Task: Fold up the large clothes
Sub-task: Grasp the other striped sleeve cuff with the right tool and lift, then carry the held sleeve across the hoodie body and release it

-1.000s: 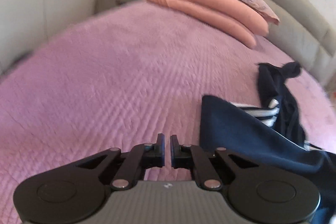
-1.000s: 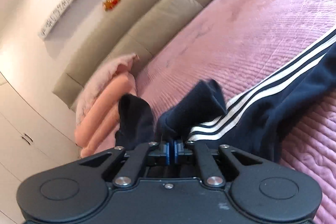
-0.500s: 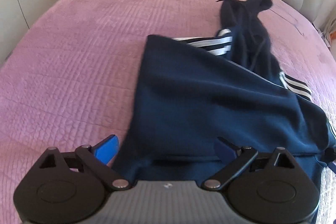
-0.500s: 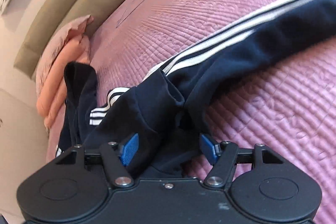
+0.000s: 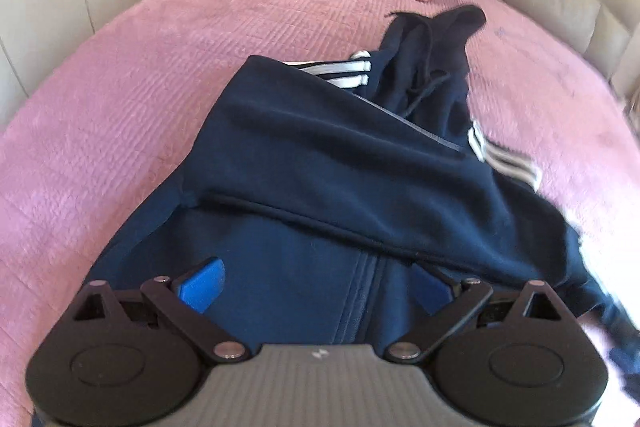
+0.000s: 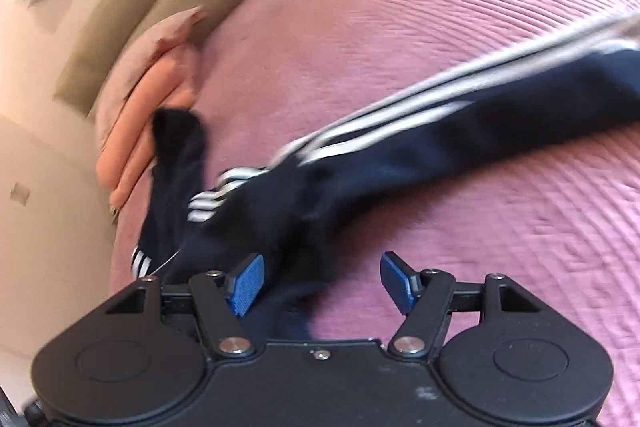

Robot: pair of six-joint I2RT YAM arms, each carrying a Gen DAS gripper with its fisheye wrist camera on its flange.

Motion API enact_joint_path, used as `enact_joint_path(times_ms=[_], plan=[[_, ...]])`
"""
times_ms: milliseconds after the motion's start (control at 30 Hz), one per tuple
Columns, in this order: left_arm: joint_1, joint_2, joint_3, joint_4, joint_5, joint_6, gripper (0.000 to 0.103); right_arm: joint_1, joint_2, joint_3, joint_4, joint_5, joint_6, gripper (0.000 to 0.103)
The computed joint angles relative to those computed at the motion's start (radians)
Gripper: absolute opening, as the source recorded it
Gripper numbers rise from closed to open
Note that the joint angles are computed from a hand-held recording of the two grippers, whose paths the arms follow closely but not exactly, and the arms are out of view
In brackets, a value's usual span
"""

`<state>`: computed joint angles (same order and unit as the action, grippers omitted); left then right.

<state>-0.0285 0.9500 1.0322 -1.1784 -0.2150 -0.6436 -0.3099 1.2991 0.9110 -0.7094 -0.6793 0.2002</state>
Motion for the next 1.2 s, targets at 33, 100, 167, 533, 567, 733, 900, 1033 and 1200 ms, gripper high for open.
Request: enact_joint_path(times_ms=[33,100,167,533,567,733,900,1033,1200], plan=[[-0.037,0.018,-0.009,0.006,-0.029,-0.025,0.1,-0.05,0.038,0.013,-0.004,-0.008,-0.014,0.079],[-0.033,0.006,-0.063,0.054,0.01,-0.033,0.1,-0.124,0.121,0.04,0.007,-0.028,-0.018,0.079],[0.02,-0.039,-0.153,0.135,0.106,-0.012,0.1,-0.178,0.2,0.071,0.036,-0.026,0.015,0.08],[0.171,0.019,-0.28,0.273,0.244,0.131,0.098,-0.38,0.349,0.055,0.391,0.001,0.275,0.078],[0.183,0.013,-0.281,0.274,0.254,0.14,0.098,-0.393,0.364,0.04,0.444,-0.015,0.318,0.078],[0.205,0.016,-0.27,0.276,0.24,0.169,0.098,-0.42,0.404,-0.059,0.763,-0.044,0.55,0.077],[0.223,0.03,-0.254,0.274,0.261,0.249,0.098,-0.317,0.293,-0.086,0.751,0.225,0.428,0.01],[0.243,-0.003,-0.231,0.252,0.23,0.311,0.098,-0.239,0.155,-0.044,0.773,0.256,0.45,0.01],[0.335,-0.051,-0.193,0.201,0.252,0.404,0.098,-0.073,0.003,0.123,0.661,0.283,0.399,0.01]])
